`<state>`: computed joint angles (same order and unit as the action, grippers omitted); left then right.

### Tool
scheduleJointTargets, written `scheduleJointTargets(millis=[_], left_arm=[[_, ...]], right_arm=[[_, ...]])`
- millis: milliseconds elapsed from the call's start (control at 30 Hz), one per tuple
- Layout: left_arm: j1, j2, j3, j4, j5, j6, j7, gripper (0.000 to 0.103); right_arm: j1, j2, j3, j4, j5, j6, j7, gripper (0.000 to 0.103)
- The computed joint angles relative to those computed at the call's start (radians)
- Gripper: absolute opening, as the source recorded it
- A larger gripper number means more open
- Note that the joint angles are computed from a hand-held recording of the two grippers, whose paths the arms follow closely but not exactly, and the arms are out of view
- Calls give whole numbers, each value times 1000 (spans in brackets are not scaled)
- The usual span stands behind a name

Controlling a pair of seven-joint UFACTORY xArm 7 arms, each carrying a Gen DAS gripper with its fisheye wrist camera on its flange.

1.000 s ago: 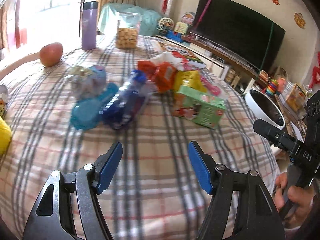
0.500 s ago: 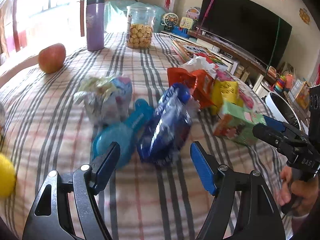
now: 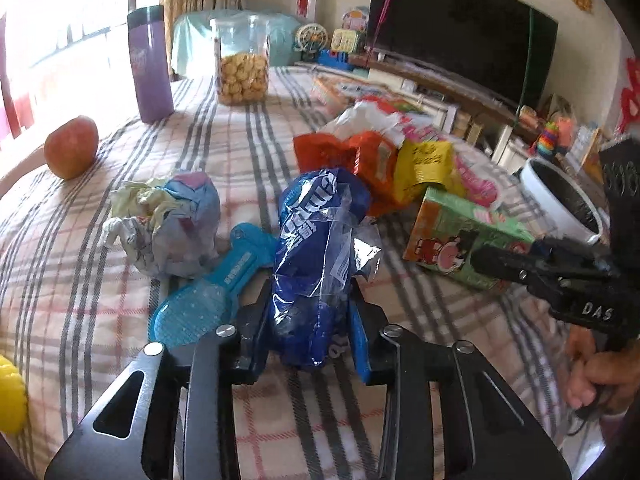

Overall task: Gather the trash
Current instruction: 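Grasp the blue plastic bag with the left tool while the right tool grasps the green juice box, then carry both items over the bin and open both tools to drop them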

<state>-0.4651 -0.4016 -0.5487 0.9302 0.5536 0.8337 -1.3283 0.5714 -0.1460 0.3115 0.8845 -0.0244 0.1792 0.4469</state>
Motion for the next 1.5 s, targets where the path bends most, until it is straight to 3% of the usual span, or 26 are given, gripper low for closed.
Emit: scheduleJointTargets(millis=[167,567,833,1500], left_arm=[[-6,-17,-46,9,8,24,-67,28],[-47,0,-84,41,4,21,-143,27],[-67,96,-107,129,78,17,-164,27],[-300,375,36,385,256,62,-155,27]], right_arm=[[-15,-95,22,-78,-22,-20,77,32],[-54,-301,59,-241,-33,-19,207,32],[-82,-418,71,-296,-41,-8,250,32],[-121,-668,26,-431,-19,74,292,32]])
